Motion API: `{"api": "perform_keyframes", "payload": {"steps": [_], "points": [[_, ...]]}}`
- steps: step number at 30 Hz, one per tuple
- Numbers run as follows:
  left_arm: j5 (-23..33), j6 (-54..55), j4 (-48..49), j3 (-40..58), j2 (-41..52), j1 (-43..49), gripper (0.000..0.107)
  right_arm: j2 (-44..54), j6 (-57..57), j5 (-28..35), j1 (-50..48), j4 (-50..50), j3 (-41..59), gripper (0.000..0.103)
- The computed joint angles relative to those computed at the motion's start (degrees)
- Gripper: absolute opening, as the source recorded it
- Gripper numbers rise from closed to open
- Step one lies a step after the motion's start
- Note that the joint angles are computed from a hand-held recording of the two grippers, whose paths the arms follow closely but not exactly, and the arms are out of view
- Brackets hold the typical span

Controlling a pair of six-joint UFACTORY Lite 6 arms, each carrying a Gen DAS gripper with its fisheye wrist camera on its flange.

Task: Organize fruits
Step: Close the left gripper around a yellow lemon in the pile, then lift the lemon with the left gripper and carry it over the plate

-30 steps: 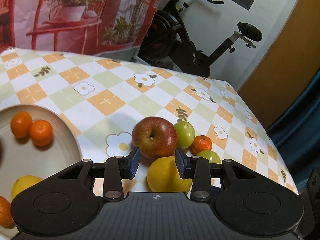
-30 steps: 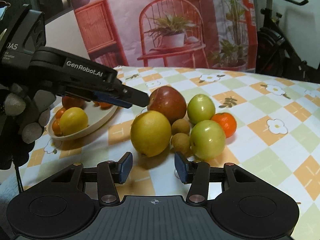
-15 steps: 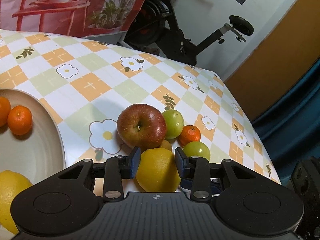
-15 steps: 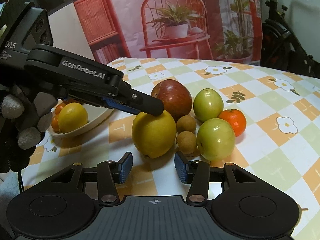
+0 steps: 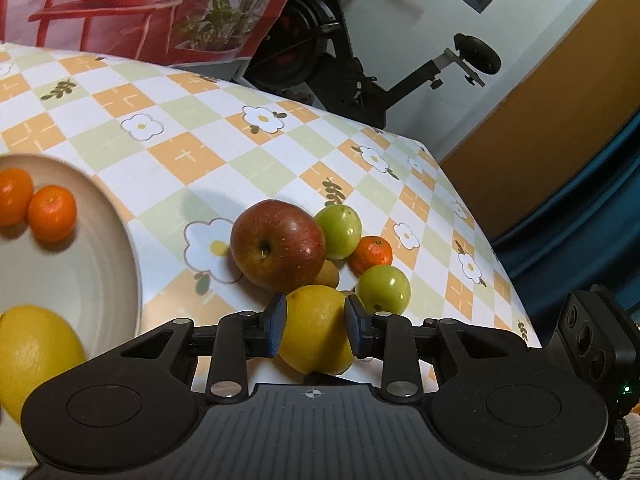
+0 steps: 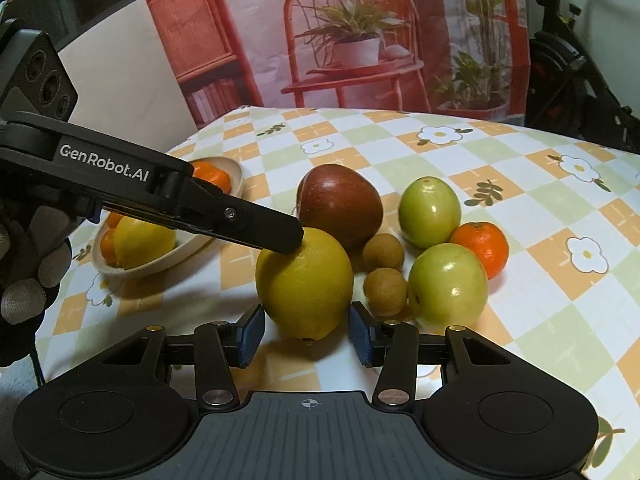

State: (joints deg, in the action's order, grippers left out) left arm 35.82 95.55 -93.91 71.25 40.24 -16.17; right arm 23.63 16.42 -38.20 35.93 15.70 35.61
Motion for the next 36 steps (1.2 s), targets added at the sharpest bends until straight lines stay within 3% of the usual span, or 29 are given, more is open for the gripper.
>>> {"api": "perform_keyframes", "payload": {"steps": [8,26,36], "points": [[3.4,-3.6,1.3,1.1,2.0,2.8,0.034,-0.1,-0.8,-0.1,0.7,0.2,0.1,0.041],[4.6,-0.8,-2.5,1.6,3.9,2.6,0.036,-0.4,1.4,-2.0,0.2,-1.2,-1.5,0.040],[4.3,6.8,-7.9,-6.1,-2.8,4.0,0.036,-2.0,-2.6,-0.7,2.6,2.0,-0.1,0.040]]}}
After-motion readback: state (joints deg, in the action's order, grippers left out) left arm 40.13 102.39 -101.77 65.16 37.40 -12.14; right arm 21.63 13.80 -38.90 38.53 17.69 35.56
